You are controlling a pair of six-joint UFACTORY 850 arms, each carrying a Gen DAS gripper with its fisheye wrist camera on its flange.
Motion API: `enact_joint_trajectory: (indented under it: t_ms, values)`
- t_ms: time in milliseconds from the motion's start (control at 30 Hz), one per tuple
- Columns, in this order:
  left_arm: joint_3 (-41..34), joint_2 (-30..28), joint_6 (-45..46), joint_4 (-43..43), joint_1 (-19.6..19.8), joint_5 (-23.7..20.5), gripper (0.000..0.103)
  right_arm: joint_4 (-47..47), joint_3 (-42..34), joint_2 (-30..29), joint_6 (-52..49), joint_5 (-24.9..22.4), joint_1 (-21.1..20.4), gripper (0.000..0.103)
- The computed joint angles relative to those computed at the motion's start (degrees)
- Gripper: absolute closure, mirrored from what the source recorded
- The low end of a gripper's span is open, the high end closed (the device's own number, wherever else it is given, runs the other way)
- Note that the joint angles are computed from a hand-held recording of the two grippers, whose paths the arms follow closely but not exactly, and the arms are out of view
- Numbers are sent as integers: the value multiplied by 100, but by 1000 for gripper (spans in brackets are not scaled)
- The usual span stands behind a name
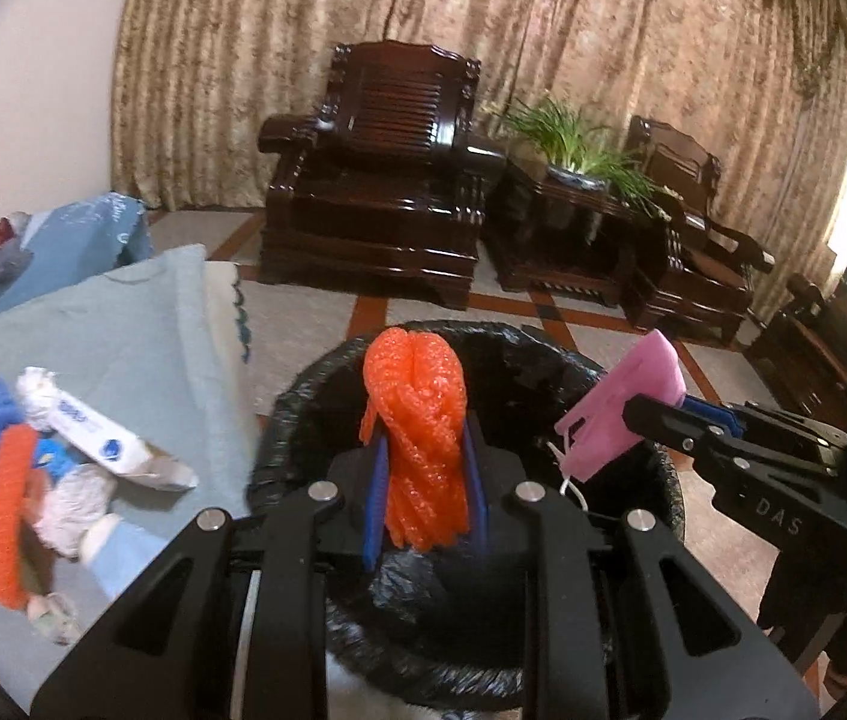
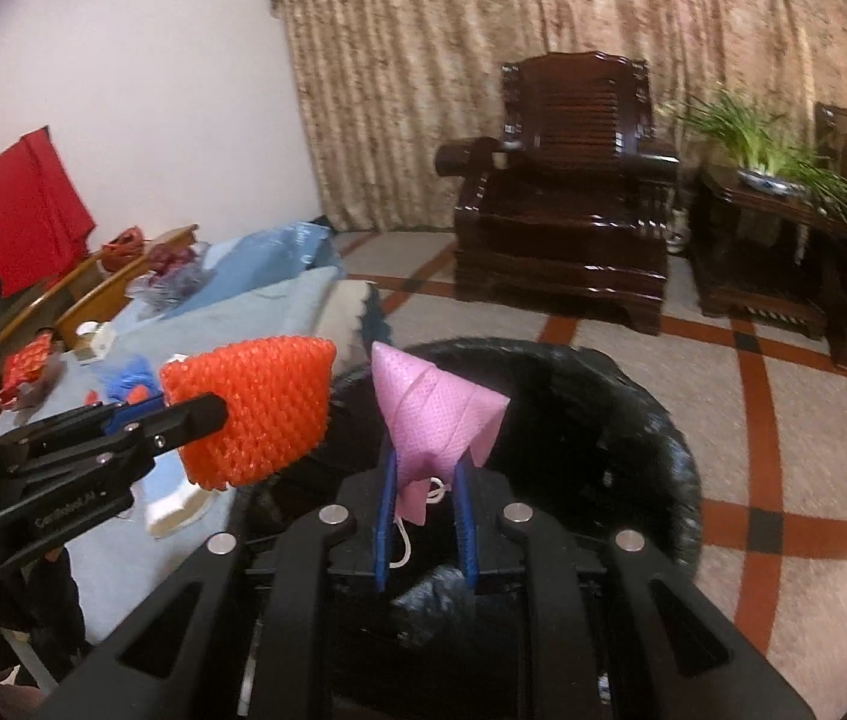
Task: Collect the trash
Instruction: 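Carry both items over the wastebasket and open both tools to drop them, then return both tools to the trash pile on the table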
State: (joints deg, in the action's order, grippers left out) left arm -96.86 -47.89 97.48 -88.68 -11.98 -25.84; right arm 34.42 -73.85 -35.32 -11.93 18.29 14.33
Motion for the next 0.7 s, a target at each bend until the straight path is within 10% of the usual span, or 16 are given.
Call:
enact_joint_trajectory:
  t_ms: [200,467,700]
  values:
    - [-205,-207,-355,406,-78,-76,52,1198,-24,-72,-1116,-3,-29,69]
    - [132,9,-48,-125,175,138,24,1739,46,-77,-1343,321,52,6]
    - [962,607,1962,-2317,604,713,14,510,-299,-240,-262,116,170,6]
